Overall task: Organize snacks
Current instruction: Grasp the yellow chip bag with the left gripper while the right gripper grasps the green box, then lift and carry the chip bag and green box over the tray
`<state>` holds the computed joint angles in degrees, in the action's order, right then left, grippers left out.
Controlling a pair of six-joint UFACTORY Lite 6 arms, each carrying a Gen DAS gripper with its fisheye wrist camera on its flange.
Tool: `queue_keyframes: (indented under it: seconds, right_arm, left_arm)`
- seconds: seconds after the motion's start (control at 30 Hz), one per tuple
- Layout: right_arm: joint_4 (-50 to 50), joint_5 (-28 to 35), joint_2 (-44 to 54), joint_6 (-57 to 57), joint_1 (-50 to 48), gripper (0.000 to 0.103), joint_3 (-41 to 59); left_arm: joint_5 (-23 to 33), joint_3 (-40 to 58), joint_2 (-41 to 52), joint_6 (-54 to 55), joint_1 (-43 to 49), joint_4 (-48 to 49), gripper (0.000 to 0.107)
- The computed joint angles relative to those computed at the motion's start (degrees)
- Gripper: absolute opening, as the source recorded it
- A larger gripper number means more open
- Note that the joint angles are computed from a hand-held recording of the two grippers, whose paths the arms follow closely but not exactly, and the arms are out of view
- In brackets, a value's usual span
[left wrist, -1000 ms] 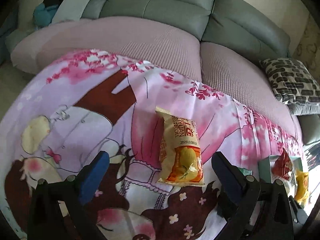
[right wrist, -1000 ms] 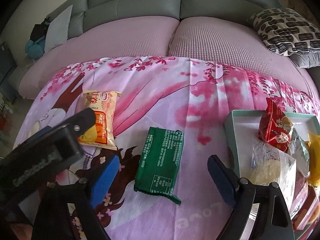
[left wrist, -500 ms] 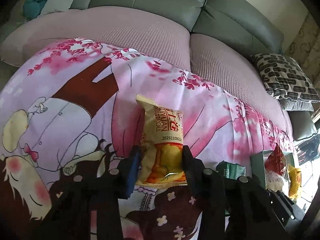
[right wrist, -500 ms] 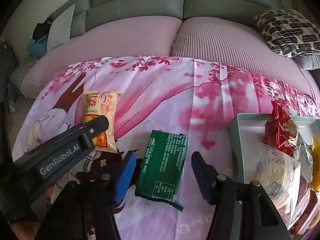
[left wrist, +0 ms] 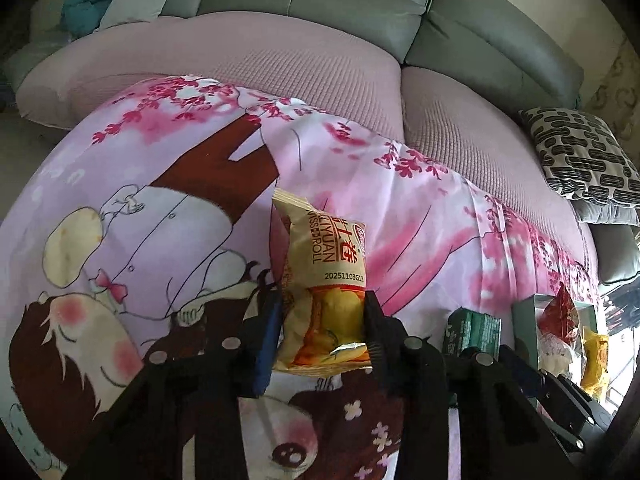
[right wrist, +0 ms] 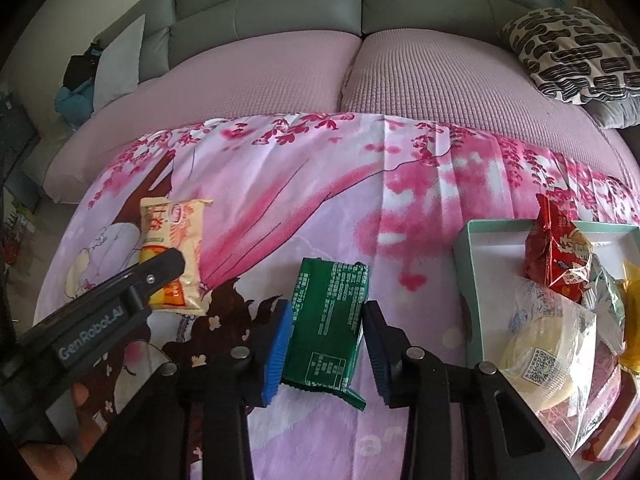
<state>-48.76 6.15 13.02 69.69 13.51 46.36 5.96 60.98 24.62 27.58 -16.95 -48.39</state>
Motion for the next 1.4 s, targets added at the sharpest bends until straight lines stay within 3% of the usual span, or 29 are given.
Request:
queue_keyframes:
  seconds: [0.8,0.97,1.1,1.23,1.4]
  right_arm:
    - [6.7,5.8,2.4,-5.7,3.5,0.039,3.2]
    - [7.2,6.6,2.4,-5.7,3.9,0.039,3.5]
    - [7.7,7.2,3.3,-6.3,4.0,0.042,4.5]
    - [12.8,7.7,5.9,-11.2,4.1,0.053,6.4]
    - [6.6,8.2,8.0,-4.6,5.2,0.051,6.3]
  left_arm:
    - [0.8,-10.1,-9.1,-23.3,0.5,23.3,0.041]
    - [1.2,-10.4,-9.2,-21.7,0.9,21.5,0.041]
    - [1.5,-10.2,-8.6,-14.8,1.6,14.4,0.041]
    - [1.7,-10.0,-8.3,-10.7,1.9,10.4,0.041]
    - [1.8,-10.2,-8.3,-8.1,2.1,7.8,0.041]
